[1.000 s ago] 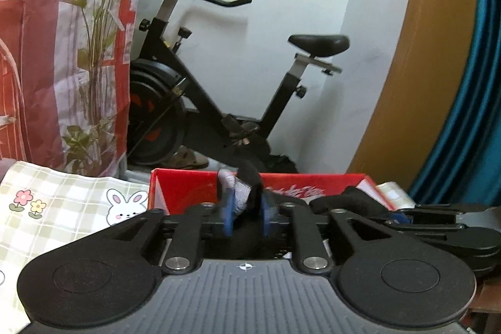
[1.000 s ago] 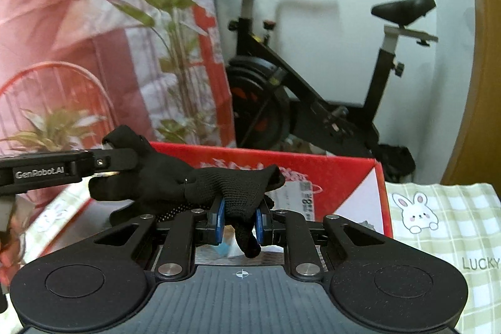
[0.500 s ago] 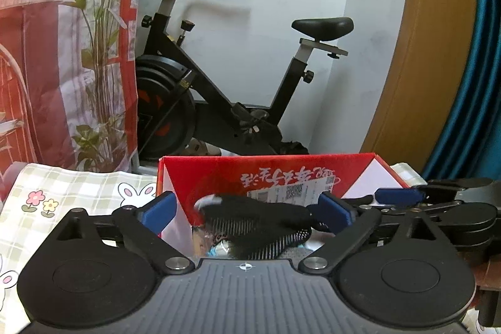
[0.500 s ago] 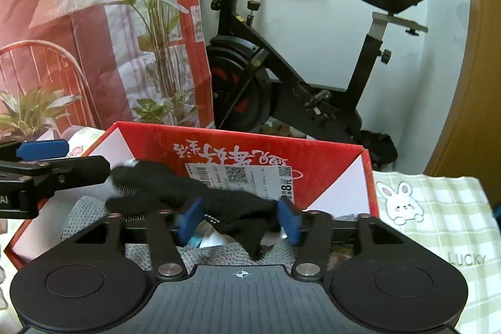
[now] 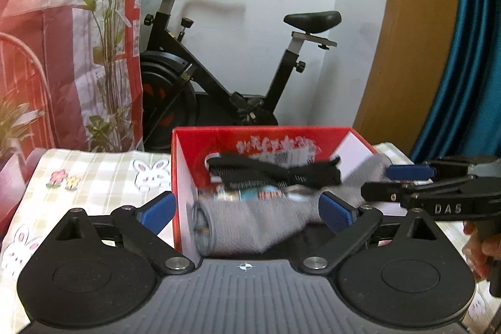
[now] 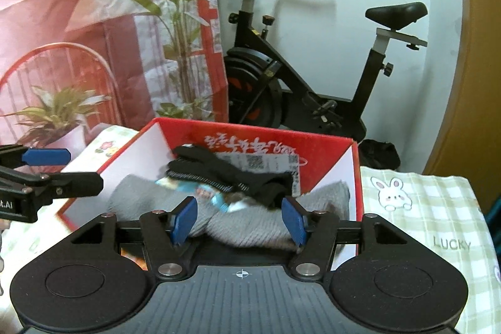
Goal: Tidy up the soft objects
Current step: 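Move both grippers down and close them on the pink knit cloth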
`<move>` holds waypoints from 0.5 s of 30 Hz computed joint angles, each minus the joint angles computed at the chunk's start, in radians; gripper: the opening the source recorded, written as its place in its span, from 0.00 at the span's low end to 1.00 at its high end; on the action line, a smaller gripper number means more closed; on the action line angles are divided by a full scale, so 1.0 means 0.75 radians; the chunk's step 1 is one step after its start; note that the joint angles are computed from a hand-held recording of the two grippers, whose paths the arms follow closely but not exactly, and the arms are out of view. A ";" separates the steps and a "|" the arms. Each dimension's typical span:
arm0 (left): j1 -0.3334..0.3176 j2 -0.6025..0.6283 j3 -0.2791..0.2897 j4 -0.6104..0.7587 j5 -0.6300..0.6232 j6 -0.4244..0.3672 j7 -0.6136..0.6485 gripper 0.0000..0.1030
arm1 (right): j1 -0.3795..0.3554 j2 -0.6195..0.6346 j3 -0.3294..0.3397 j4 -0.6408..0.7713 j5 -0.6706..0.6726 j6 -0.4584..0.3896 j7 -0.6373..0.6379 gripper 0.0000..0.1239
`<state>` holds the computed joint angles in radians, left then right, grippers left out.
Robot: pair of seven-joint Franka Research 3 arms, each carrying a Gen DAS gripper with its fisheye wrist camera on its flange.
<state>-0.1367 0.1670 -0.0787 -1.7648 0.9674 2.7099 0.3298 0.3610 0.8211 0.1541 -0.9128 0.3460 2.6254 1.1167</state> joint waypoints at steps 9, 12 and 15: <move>-0.008 -0.230 -0.092 -0.334 0.018 -0.019 -0.130 0.96 | -0.176 -0.478 0.195 -0.784 0.350 0.234 -0.388 0.45; -0.009 -0.286 -0.130 -0.435 -0.003 -0.027 -0.144 0.96 | -0.191 -0.594 0.199 -0.978 0.473 0.259 -0.501 0.45; -0.006 -0.324 -0.155 -0.511 -0.035 -0.024 -0.159 0.96 | -0.173 -0.684 0.169 -1.134 0.558 0.267 -0.553 0.45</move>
